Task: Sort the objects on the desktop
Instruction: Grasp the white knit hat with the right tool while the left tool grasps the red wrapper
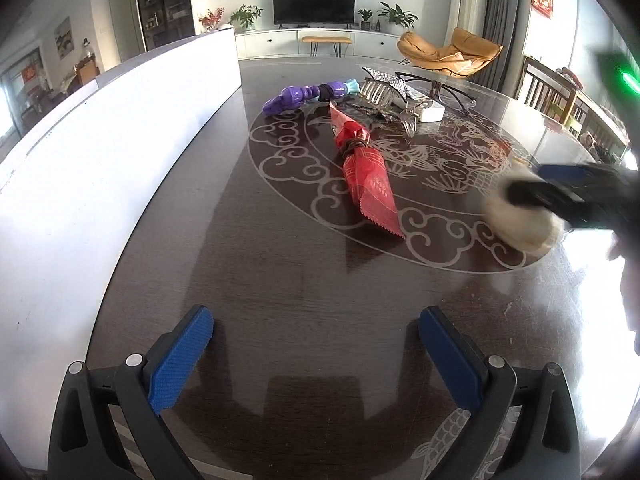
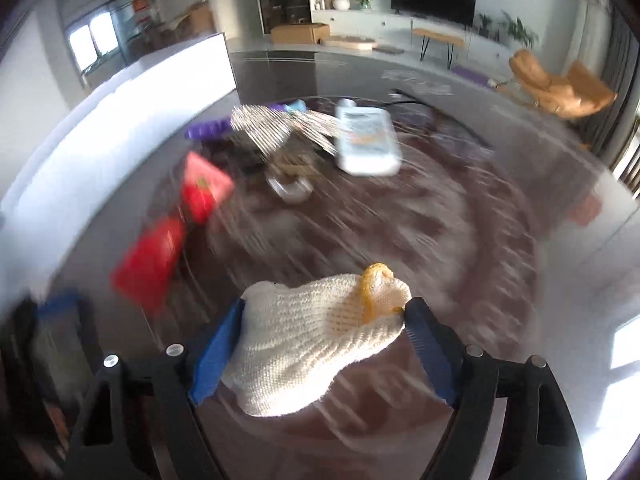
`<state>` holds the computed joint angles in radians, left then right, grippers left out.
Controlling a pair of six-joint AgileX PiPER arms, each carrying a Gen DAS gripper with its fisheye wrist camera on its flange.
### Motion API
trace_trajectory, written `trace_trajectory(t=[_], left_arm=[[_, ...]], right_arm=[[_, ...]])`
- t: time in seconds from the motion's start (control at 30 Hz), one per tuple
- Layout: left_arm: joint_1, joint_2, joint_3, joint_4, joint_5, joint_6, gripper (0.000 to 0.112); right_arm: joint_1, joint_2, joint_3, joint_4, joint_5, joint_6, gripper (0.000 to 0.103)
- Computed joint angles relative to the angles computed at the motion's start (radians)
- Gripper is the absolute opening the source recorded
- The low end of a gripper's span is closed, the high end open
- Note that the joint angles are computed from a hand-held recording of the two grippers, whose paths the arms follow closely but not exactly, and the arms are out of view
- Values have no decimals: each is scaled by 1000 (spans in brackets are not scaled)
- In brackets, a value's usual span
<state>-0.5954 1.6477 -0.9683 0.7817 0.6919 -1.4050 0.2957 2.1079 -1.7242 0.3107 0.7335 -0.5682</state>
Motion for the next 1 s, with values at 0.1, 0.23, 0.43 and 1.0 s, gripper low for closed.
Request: trace_trajectory(t=[0.1,0.23,0.43,1.0], left_arm=[[-6,5,-3,3,3,-9,103],[-5,5,-2,4,2,-9,103],[-6,4,-1,5,2,-10,103],[212,215,-371,-434,-32,507,103]], right_arm=[[-67,-95,116,36,-62,-41,91],[-130,-147,147,26,-3,203,96],[-96,-66,110,70,42,336,96],[0,-118,273,-106,-189,272,99]])
